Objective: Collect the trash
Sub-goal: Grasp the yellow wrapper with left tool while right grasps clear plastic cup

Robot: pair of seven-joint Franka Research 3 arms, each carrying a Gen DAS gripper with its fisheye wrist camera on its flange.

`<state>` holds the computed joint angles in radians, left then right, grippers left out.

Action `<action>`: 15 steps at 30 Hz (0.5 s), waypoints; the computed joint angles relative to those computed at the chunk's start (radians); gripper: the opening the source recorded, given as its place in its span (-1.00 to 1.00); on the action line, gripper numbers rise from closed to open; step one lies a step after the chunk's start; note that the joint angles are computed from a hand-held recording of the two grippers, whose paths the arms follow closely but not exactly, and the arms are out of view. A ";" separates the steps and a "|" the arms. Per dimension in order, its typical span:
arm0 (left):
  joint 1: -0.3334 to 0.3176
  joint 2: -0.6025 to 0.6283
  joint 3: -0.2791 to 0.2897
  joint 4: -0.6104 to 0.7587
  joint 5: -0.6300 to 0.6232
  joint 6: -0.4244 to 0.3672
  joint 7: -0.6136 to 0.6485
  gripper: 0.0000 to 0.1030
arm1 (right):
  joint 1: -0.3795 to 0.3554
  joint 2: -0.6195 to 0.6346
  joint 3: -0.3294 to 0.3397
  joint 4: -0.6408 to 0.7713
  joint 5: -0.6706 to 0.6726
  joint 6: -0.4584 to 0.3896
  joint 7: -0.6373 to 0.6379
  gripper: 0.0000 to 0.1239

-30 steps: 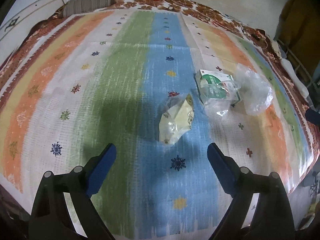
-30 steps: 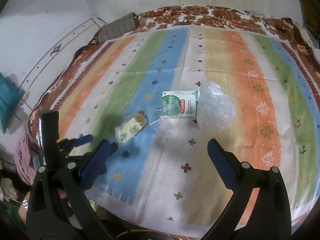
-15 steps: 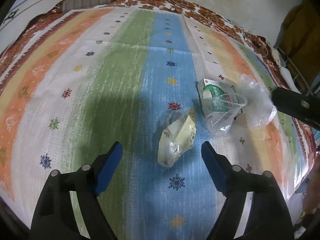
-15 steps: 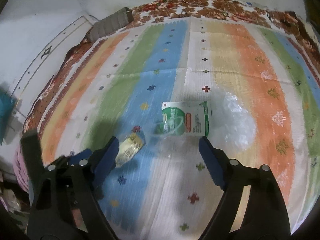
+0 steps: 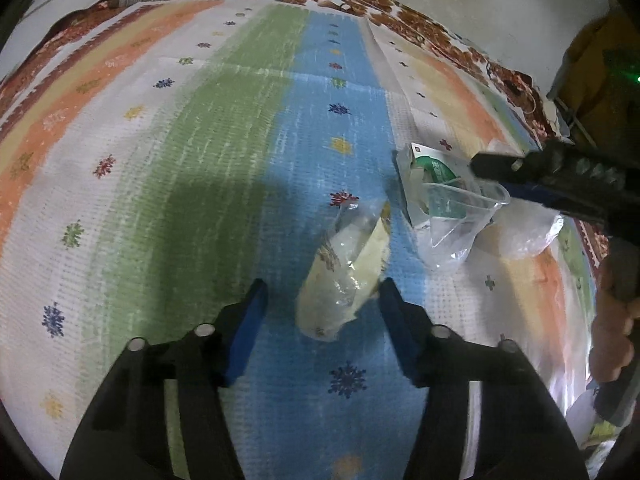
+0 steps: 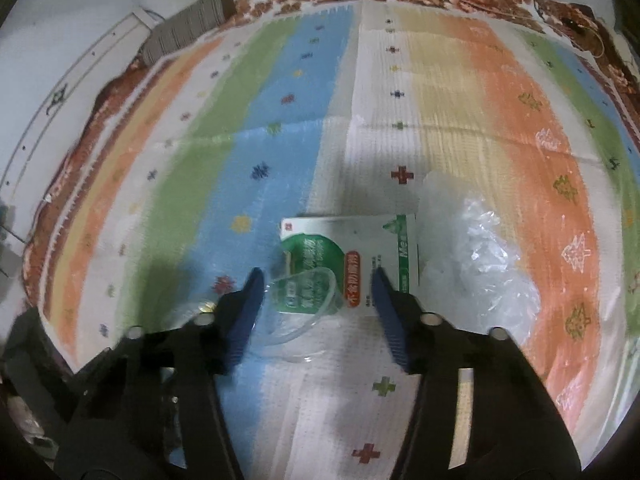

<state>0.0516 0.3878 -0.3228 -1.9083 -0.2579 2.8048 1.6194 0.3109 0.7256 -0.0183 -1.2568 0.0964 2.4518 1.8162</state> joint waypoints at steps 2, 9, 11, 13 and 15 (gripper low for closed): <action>-0.008 0.000 0.004 -0.004 0.015 0.015 0.003 0.06 | -0.002 0.003 -0.001 -0.007 0.000 0.006 -0.003 -0.45; -0.034 -0.005 0.031 0.000 0.067 0.030 -0.064 -0.39 | -0.001 -0.028 0.003 -0.060 -0.008 0.008 -0.035 -0.83; -0.029 -0.007 0.025 0.001 0.072 0.030 -0.065 -0.47 | -0.004 -0.043 0.009 -0.084 -0.005 0.016 -0.057 -0.84; -0.032 -0.011 0.026 0.003 0.085 0.027 -0.071 -0.49 | -0.003 -0.062 0.009 -0.111 -0.008 0.024 -0.074 -0.87; -0.041 -0.016 0.037 0.006 0.100 0.020 -0.094 -0.50 | -0.004 -0.086 0.010 -0.142 -0.006 0.033 -0.089 -0.87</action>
